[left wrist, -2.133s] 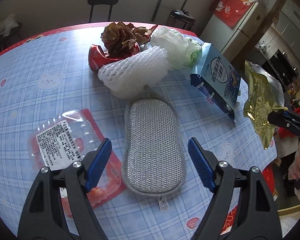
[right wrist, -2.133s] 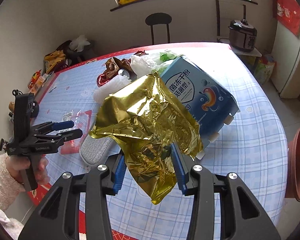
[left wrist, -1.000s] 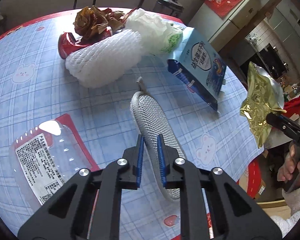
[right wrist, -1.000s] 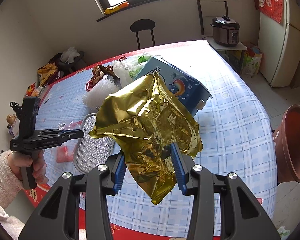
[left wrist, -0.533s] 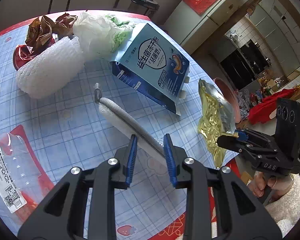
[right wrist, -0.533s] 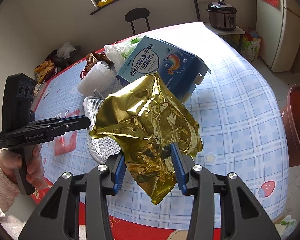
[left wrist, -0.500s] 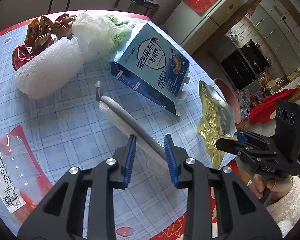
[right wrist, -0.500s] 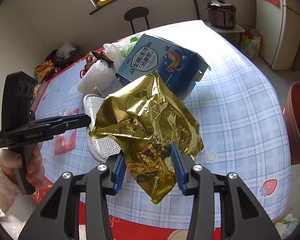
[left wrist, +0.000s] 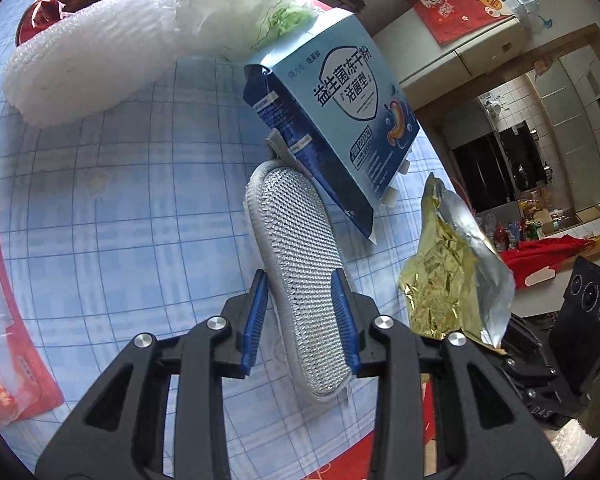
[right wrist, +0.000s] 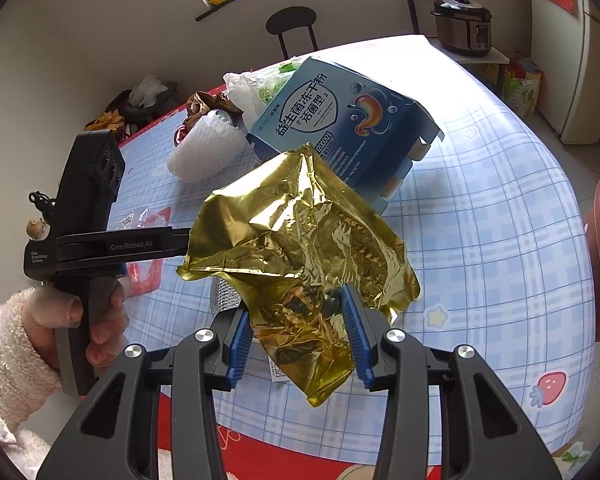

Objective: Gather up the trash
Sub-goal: 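Lift the grey sponge with the left tool while the right tool holds the foil bag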

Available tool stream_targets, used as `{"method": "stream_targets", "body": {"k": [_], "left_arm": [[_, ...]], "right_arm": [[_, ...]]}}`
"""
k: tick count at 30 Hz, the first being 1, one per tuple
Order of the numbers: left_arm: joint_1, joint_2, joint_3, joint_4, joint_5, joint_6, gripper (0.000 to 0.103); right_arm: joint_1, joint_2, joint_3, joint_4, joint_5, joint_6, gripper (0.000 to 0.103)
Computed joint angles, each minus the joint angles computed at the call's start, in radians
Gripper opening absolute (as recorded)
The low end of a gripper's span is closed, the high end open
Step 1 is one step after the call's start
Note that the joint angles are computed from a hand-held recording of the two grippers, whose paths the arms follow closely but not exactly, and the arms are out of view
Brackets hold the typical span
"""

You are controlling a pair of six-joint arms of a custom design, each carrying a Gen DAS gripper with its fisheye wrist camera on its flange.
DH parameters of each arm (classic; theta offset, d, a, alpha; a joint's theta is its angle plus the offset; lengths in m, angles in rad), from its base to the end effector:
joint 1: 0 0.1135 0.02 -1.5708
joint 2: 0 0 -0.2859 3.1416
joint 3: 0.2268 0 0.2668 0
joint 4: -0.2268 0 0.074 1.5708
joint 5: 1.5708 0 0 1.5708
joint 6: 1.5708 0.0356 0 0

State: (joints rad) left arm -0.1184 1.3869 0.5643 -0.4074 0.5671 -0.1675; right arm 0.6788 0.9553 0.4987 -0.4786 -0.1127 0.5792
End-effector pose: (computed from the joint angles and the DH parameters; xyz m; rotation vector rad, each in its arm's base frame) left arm 0.2195 -0.0454 0.1468 0.0707 2.7644 -0.8643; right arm 0.1373 0.1159 0.1981 -0.1791 2.6163 0.6270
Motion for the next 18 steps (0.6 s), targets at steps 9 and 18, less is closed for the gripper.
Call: {"method": "stream_targets", "body": {"k": [9, 18], "left_arm": [[-0.058, 0.080, -0.041, 0.126, 0.021, -0.104, 0.039], [-0.033, 0.042, -0.115, 0.225, 0.122, -0.179, 0.041]], "right_arm": [[-0.149, -0.033, -0.047, 0.047, -0.186, 0.034, 0.042], [-0.395, -0.113, -0.083, 0.013, -0.391, 0.032, 0.042]]}}
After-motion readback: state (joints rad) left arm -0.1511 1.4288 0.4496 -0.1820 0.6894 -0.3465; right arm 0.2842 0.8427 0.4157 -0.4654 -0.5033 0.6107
